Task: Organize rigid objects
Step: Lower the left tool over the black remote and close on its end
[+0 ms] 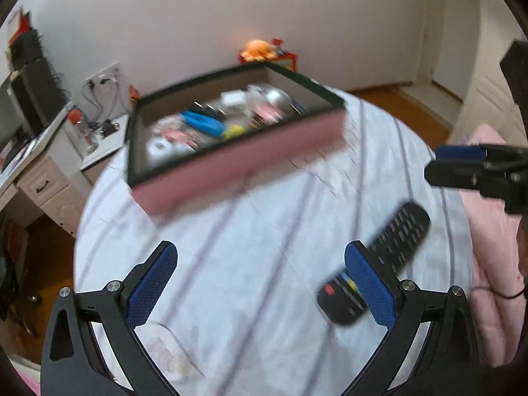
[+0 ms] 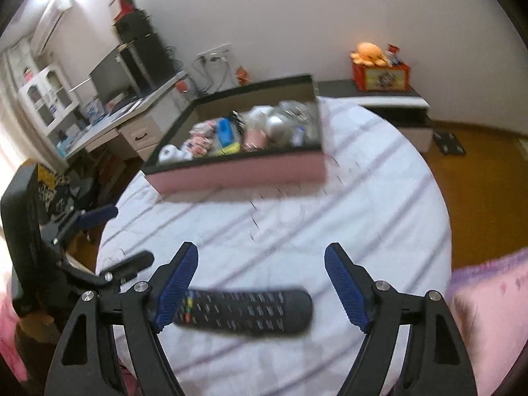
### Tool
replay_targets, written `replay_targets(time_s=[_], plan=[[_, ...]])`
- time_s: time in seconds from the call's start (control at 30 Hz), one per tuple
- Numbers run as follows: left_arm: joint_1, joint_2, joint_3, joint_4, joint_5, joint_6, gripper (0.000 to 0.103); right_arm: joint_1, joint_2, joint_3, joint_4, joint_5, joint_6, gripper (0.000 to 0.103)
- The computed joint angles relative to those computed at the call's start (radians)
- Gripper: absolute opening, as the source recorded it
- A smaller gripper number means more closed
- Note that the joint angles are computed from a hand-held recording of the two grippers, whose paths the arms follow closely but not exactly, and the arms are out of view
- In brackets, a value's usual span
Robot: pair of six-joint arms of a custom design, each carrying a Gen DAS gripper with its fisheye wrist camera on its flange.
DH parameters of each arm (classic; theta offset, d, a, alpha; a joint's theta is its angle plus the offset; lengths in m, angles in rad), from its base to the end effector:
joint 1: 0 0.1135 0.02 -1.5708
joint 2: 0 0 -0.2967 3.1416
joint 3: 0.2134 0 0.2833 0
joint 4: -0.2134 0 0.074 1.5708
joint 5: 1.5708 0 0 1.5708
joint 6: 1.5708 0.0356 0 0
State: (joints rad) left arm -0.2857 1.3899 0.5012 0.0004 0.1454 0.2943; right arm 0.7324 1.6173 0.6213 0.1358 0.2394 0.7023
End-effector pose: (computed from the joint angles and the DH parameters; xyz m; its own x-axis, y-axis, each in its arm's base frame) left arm 0.2448 -0.0773 0.1435 -0.6062 0.4772 -0.6362 0.5668 0.8204 0.0754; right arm 0.2328 0.1980 0.1278 -0.7756 0.1466 -0.6140 -0.0440 0.9578 0.2842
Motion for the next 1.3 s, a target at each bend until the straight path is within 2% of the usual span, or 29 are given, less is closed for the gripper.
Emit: replay_targets(time_s=[0.2, 0.33, 0.5, 0.6, 0.67, 0.77, 0.9, 0.97, 1.0, 1.17, 1.3], plan=[[-0.107, 0.019, -0.058, 0.030, -0.037, 0.007, 0.102, 0.058, -0.036, -0.099, -0.013, 0.072, 0.114, 0.081], [-0.165, 0.050, -0.070, 0.047, -0.070, -0.008, 0.102, 0.092, -0.019, -0.103, -0.060, 0.120, 0.145, 0.081], [-0.213, 0.140, -0.045, 0.078, -0.111, -0.021, 0.101, 0.129, 0.073, -0.047, -0.151, 0.187, 0.150, 0.081], [-0.181, 0.164, -0.031, 0.084, -0.024, -0.069, 0.086, 0.131, 0.121, -0.017, -0.182, 0.205, 0.144, 0.081], [-0.188, 0.168, -0.037, 0.106, -0.018, -0.093, 0.071, 0.122, 0.125, -0.023, -0.158, 0.181, 0.132, 0.081], [-0.217, 0.160, -0.058, 0.139, -0.045, -0.107, 0.067, 0.106, 0.137, -0.018, -0.145, 0.169, 0.123, 0.081], [-0.202, 0.148, -0.071, 0.134, -0.012, -0.124, 0.063, 0.086, 0.159, 0.001, -0.126, 0.160, 0.104, 0.081], [-0.203, 0.140, -0.075, 0.130, -0.013, -0.129, 0.062, 0.070, 0.175, 0.005, -0.089, 0.122, 0.099, 0.081], [-0.206, 0.140, -0.075, 0.129, -0.015, -0.134, 0.062, 0.051, 0.177, -0.013, -0.022, 0.077, 0.092, 0.081], [-0.226, 0.141, -0.080, 0.142, -0.038, -0.165, 0.062, 0.018, 0.180, -0.042, 0.107, 0.005, 0.118, 0.081], [-0.269, 0.154, -0.079, 0.167, -0.089, -0.191, 0.063, 0.021, 0.206, -0.016, 0.117, 0.004, 0.127, 0.081]])
